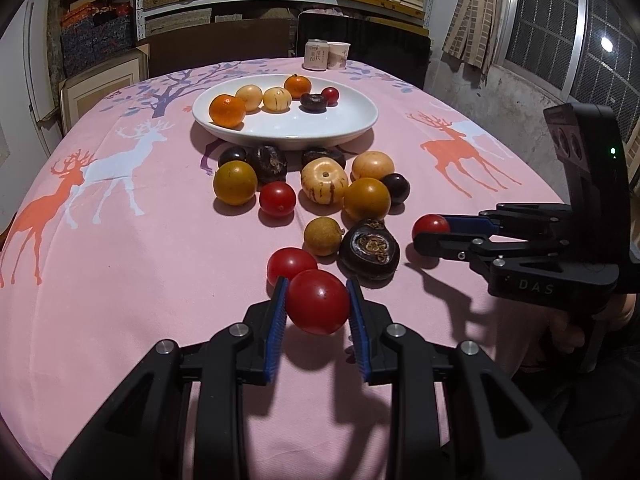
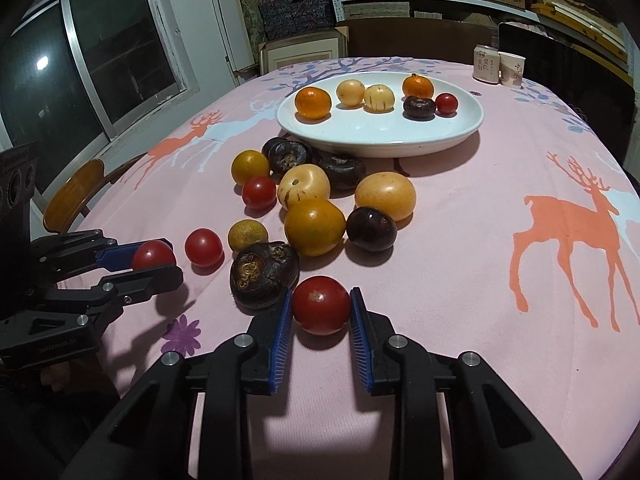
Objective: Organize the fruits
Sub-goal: 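Grasp a red tomato with the left tool while the right tool grasps another red tomato, then lower both red tomatoes onto the white plate and open both tools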
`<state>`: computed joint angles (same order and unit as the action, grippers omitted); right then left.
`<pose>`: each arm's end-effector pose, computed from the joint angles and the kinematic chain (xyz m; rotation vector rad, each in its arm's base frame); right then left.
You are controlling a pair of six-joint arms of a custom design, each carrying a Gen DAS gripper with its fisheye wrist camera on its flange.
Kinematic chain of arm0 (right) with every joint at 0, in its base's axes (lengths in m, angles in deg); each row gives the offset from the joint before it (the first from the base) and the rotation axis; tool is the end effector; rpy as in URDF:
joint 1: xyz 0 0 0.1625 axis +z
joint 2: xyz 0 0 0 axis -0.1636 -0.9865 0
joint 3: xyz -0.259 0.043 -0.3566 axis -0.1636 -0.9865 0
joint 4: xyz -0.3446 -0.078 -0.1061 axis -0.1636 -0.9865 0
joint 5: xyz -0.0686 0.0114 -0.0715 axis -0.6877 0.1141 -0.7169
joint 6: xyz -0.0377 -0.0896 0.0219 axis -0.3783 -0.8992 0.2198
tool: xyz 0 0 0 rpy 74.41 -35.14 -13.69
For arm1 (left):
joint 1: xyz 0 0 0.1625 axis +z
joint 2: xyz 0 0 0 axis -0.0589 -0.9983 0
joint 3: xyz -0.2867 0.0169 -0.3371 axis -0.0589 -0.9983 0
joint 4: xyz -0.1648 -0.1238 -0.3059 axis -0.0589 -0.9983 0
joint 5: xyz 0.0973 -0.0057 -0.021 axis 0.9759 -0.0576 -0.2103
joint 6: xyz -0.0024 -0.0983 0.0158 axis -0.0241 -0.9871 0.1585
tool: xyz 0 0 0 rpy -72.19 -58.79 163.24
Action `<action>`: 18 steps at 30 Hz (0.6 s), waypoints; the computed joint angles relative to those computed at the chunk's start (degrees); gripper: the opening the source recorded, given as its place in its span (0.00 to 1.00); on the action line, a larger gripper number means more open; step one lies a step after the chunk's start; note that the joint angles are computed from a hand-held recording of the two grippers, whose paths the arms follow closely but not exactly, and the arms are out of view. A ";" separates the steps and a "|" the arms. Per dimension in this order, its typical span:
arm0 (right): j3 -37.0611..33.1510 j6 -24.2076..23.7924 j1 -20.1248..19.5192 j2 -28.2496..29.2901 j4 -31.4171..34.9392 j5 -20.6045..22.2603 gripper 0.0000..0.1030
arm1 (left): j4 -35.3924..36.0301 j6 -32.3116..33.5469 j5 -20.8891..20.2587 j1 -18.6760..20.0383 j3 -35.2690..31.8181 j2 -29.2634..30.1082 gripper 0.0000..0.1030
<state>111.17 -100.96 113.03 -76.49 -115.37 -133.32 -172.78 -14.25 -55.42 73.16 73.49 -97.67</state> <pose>0.2653 -0.7077 0.0440 0.6173 -2.4977 0.7623 -0.0754 -0.7133 0.2473 0.9251 2.4363 -0.6341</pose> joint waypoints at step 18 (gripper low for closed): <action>0.66 1.16 -0.44 -3.91 -3.95 2.47 0.28 | 1.23 1.15 0.68 -1.58 -11.93 5.51 0.27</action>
